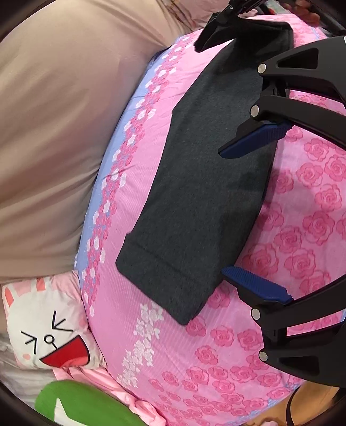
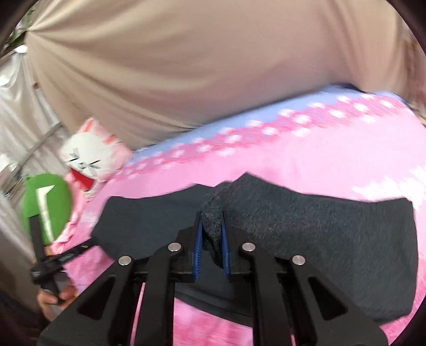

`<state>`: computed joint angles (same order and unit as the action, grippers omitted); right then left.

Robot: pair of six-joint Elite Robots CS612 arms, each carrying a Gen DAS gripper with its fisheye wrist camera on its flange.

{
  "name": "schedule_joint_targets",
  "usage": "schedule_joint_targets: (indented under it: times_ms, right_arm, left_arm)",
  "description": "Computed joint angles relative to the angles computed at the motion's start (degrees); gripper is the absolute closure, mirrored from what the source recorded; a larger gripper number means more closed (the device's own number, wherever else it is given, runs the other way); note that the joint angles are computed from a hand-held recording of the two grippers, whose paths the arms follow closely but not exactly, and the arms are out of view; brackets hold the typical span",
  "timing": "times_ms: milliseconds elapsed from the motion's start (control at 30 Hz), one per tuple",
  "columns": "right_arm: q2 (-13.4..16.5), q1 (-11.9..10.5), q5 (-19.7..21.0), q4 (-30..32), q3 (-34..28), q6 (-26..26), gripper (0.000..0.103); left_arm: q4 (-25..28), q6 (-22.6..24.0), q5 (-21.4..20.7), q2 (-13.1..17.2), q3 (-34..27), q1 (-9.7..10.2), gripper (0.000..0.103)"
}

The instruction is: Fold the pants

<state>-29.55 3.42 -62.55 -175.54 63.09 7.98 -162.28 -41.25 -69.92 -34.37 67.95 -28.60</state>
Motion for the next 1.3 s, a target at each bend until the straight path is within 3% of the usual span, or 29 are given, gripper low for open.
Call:
schedule_joint_targets:
  times_ms: [100, 133, 200, 267, 400, 567, 667, 767, 833, 933, 1100, 1133, 1200, 1233, 1267, 1300]
  right_arm:
    - [3.0, 1.6, -1.0, 9.4, -4.4, -5.4, 0.085]
    - [4.2, 2.2, -3.8, 12.5, -5.7, -6.2, 0.085]
    - [4.6, 2.3, -4.7, 11.5, -5.2, -5.4, 0.084]
    - [3.6, 2.2, -4.7, 9.9, -3.8, -4.6, 0.077]
    - [2.0, 2.1, -6.7, 6.8, -2.8, -5.0, 0.077]
    - [5.0, 2.4, -9.1, 12.4, -9.3, -2.2, 0.077]
    - [8.3, 3.3, -13.0, 18.7, -15.5, -3.8, 0.078]
    - [9.9, 4.2, -18.1, 17.3, -17.6, -5.9, 0.089]
    - [10.0, 3.9, -16.1, 17.2, -17.8, -4.4, 0.099]
    - [9.2, 3.2, -9.6, 14.5, -16.5, -2.3, 0.1]
    - [10.8, 4.3, -10.4, 19.0, -19.0, -6.9, 0.095]
    - [10.8, 4.3, -10.5, 17.0, -18.6, -7.1, 0.095]
    - [9.8, 4.1, -9.7, 16.3, -16.9, -6.1, 0.091]
    - [8.6, 3.8, -8.2, 14.6, -14.8, -6.0, 0.082]
    - [7.6, 3.6, -7.0, 13.7, -13.1, -6.7, 0.068]
    - [6.5, 3.4, -5.9, 13.1, -11.2, -7.7, 0.062]
  left_arm:
    - [0.9, -0.2, -0.3, -0.2, 0.1, 0.33, 0.021]
    - [1.7, -0.1, -0.2, -0.2, 0.0, 0.34, 0.021]
    - [3.7, 0.8, 0.7, -0.2, -0.4, 0.17, 0.021]
    - [4.9, 2.9, 1.9, 0.0, -0.9, -0.2, 0.02]
    - [5.9, 8.2, 4.1, 1.3, -3.4, -1.31, 0.018]
    - [7.1, 12.5, 3.9, 3.2, -7.0, -2.44, 0.017]
    - [8.1, 13.0, 3.3, 3.8, -8.4, -2.7, 0.017]
    - [9.7, 13.8, 3.3, 4.3, -9.3, -2.82, 0.017]
    - [10.8, 14.2, 3.7, 4.6, -9.9, -2.84, 0.017]
    - [11.9, 14.4, 4.0, 5.0, -10.4, -2.75, 0.017]
    - [13.3, 13.3, 3.4, 5.5, -11.3, -2.5, 0.017]
    - [13.6, 13.0, 3.2, 5.5, -11.3, -2.46, 0.017]
    - [14.1, 12.5, 3.2, 5.4, -11.2, -2.37, 0.017]
    - [14.3, 12.5, 3.3, 5.4, -11.2, -2.35, 0.017]
    - [14.5, 12.4, 3.5, 5.3, -11.1, -2.3, 0.017]
    - [14.3, 12.2, 3.6, 5.3, -10.9, -2.26, 0.017]
